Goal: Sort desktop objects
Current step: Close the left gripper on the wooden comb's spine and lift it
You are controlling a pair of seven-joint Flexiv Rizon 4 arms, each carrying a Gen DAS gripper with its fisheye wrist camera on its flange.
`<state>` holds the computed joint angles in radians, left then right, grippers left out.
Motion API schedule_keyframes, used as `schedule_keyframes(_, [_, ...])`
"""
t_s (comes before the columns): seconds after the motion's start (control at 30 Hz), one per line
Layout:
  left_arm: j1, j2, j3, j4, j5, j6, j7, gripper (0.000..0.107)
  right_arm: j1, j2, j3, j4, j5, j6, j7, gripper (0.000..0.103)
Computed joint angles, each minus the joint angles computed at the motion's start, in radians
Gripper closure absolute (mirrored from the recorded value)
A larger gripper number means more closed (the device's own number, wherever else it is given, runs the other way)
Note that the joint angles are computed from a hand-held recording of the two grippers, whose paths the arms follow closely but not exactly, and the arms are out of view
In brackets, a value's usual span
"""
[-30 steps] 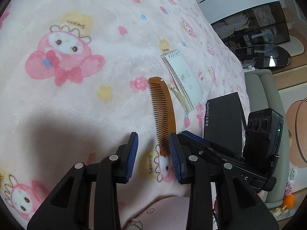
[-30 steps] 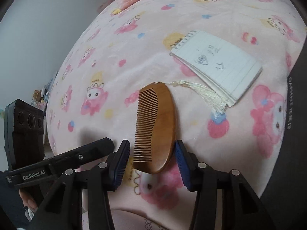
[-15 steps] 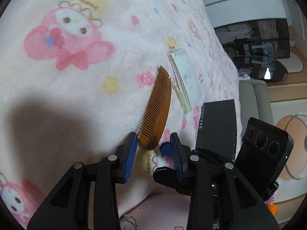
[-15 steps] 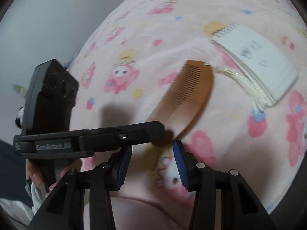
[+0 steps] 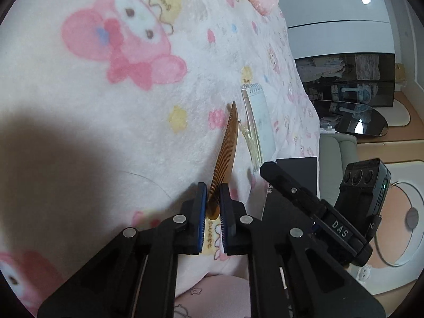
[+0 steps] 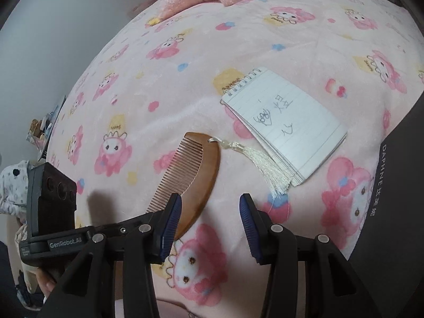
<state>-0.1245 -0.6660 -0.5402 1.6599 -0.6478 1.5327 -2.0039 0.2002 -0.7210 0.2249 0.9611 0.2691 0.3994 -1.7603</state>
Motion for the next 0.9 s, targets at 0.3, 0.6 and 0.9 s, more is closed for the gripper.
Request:
schedule_keyframes(0.3, [-0.081,0.085,0.259,-0.017,0.066,-0.218,-0.05,0.084,0.1,-0.066,-0.009,-0.076,-0.083,0.082,-0.128,0.058])
schedule_keyframes(0.6, [-0.206,0.031,0.417,-0.103,0.142,-0.239,-0.194,0.091,0.085,-0.221,0.006,-0.308,-0.035,-0.12,0.033,0.058])
schedule_keyframes(0.9, [-0.173,0.037,0.375,-0.08,0.229,-0.214,-0.271,0.085,0.015,-0.082,0.034,-0.128,0.074,-0.179,0.003,0.059])
